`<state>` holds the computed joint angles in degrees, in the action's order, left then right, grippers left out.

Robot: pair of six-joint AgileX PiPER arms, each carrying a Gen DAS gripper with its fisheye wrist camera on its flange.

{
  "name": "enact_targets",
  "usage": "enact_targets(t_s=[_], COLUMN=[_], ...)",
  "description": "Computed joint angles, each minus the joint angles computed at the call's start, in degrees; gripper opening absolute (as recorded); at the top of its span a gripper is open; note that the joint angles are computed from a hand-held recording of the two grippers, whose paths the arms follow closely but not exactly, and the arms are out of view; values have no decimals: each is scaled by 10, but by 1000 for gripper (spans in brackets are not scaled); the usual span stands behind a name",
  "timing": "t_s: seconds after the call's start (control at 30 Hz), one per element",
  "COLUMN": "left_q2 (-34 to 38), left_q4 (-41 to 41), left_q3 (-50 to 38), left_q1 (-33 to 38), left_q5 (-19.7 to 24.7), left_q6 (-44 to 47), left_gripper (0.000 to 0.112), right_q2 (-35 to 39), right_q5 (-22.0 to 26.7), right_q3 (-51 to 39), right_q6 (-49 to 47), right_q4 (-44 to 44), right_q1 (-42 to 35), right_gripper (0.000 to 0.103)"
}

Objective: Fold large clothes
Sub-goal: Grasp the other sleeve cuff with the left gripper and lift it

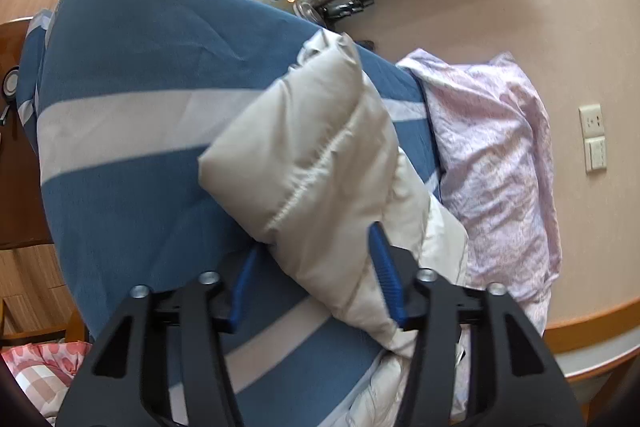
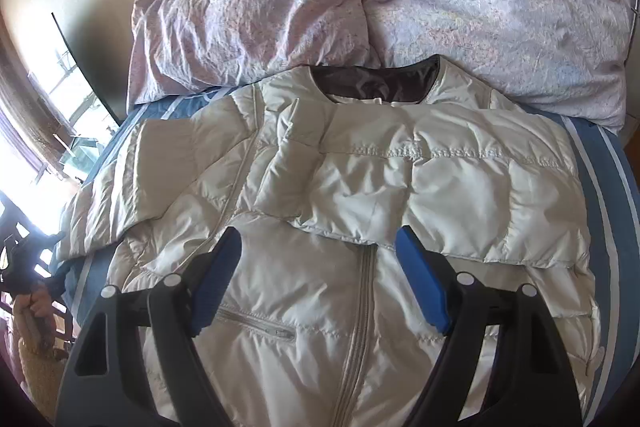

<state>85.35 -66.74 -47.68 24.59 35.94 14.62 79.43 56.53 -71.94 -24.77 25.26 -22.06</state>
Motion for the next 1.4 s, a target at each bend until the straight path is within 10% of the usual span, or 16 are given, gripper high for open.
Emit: enact_targets(t_s=[0.2, 0.77, 1.4], left_q2=[9, -56, 220], left_q4=[9, 142, 211], left_q3=[-29, -282, -547], left_q1=[8, -256, -573], left_q5=[0, -35, 34], left_q6=[-13, -110, -132], left_gripper=[8, 7, 8], right_q2=[-14, -17, 29], right_q5=[7, 43, 53], right_q3=[8, -2, -14], right_q6=[-25, -138, -176], right_q4=[18, 110, 134], right_q1=[-36, -202, -300], right_gripper=[79, 80, 80])
